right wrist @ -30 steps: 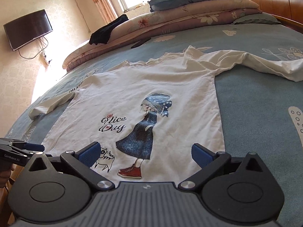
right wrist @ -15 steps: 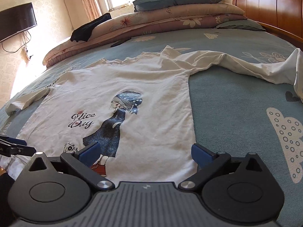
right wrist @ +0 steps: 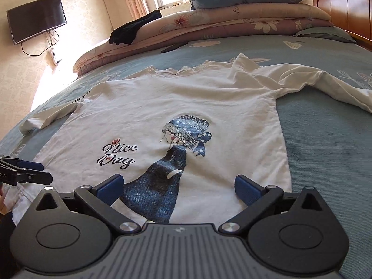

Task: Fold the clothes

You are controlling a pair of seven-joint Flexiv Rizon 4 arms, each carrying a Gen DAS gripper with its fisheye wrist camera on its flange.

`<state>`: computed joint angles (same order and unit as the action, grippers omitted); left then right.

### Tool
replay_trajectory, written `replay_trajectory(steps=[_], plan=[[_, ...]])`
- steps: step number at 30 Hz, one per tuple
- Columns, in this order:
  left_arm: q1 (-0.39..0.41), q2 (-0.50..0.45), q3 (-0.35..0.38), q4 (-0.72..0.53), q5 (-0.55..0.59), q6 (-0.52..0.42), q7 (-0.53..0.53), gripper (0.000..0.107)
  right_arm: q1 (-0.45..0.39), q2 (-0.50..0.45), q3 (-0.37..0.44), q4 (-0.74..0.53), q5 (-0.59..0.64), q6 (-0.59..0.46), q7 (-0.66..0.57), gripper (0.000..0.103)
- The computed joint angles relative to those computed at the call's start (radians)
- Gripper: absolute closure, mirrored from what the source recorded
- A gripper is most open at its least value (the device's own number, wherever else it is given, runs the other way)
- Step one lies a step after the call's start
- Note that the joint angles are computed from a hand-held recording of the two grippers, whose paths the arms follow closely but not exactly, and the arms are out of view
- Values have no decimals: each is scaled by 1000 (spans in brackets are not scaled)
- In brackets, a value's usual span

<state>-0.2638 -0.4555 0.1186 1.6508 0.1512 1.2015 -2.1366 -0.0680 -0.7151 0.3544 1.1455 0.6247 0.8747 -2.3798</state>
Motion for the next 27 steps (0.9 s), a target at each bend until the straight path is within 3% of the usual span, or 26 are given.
replay_trajectory(steps=[5,11,15,20,22,25,27], plan=[[36,-3,-32,-19,-29,9,94,9,22,2,-36,-44,-41,-28,83,0],[89,-96,-58,-170,-72,15,246,9,124,-142,-64,-273,-111,12,185,0],[137,-187,-81,-257,-165,12,301,9,172,-234,-100,-392,-216,-39,285,0],[161,-196,-50,-222,-216,62,290,9,136,-216,-83,-317,-256,13,216,0],[129,-180,17,-210,-179,43,249,9,109,-200,-58,-282,-255,20,171,0],[161,-150,-14,-142,-187,101,297,9,91,-185,-37,-243,-245,48,115,0],[151,-137,4,-144,-182,67,300,9,101,-181,-45,-223,-250,81,112,0]])
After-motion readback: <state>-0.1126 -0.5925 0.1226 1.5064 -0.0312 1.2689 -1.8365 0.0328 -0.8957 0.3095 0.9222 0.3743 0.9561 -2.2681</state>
